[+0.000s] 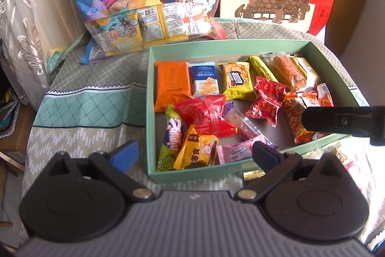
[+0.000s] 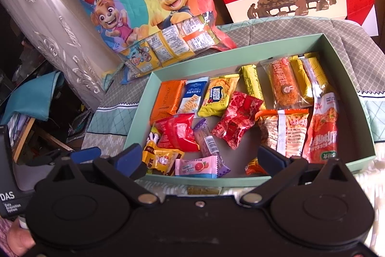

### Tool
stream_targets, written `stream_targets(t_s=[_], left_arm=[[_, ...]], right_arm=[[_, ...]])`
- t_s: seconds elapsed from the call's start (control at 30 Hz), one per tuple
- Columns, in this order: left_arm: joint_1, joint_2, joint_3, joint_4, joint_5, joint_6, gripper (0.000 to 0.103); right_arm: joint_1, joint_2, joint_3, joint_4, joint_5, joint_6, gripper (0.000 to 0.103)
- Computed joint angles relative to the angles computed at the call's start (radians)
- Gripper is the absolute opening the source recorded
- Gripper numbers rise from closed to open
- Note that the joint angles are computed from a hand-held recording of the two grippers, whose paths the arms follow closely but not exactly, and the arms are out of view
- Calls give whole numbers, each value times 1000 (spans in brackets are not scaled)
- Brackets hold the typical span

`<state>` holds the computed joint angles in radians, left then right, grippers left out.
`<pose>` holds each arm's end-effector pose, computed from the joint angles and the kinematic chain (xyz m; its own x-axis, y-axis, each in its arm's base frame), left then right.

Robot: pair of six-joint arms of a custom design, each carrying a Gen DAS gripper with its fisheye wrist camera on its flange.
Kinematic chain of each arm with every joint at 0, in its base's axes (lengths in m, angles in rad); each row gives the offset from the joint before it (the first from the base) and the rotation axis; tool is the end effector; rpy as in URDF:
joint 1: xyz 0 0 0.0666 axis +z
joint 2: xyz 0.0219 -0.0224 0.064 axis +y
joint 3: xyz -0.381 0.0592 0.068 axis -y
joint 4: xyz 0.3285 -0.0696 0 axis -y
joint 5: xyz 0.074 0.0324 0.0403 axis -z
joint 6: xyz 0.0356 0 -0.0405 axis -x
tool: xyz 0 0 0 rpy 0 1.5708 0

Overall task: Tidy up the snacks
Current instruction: 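Move both open grippers back toward the remaining snack pile, then grasp brown chocolate bar with left gripper while right grasps clear pastry bag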

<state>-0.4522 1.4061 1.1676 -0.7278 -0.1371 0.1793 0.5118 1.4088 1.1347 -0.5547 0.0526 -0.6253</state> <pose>0.3686 -0.1741 0.3500 -0.7930 0.1888 -0.5793 0.2252 0.9743 0.0093 0.3653 0.2026 0.3478 -0.7892 0.2271 -0.5706 0.0048 0.9313 0.3641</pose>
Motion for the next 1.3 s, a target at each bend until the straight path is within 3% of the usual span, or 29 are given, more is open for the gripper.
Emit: stream_targets(t_s=[0.43, 0.73, 0.9, 0.97, 1.03, 1.07, 1.2, 1.3], left_arm=[[-74, 5, -33, -18, 14, 12, 103], [-126, 69, -62, 5, 45, 62, 103], [-156, 103, -80, 44, 28, 69, 103], [-164, 111, -89, 63, -2, 55, 98], [-161, 121, -89, 53, -17, 48, 78], [-146, 124, -90, 47, 2, 52, 74], [-105, 95, -123, 69, 34, 58, 65], [-81, 79, -141, 72, 47, 60, 66]], right_arm=[[-33, -99, -117, -32, 27, -36, 103], [-50, -127, -234, 31, 35, -103, 103], [-30, -95, -248, 54, 64, -96, 88], [-18, -74, -240, 51, 76, -84, 85], [-14, -60, -235, 50, 74, -69, 82], [-10, -54, -233, 50, 74, -62, 82], [11, -28, -222, 42, 89, -35, 82], [31, -7, -211, 47, 114, 0, 82]])
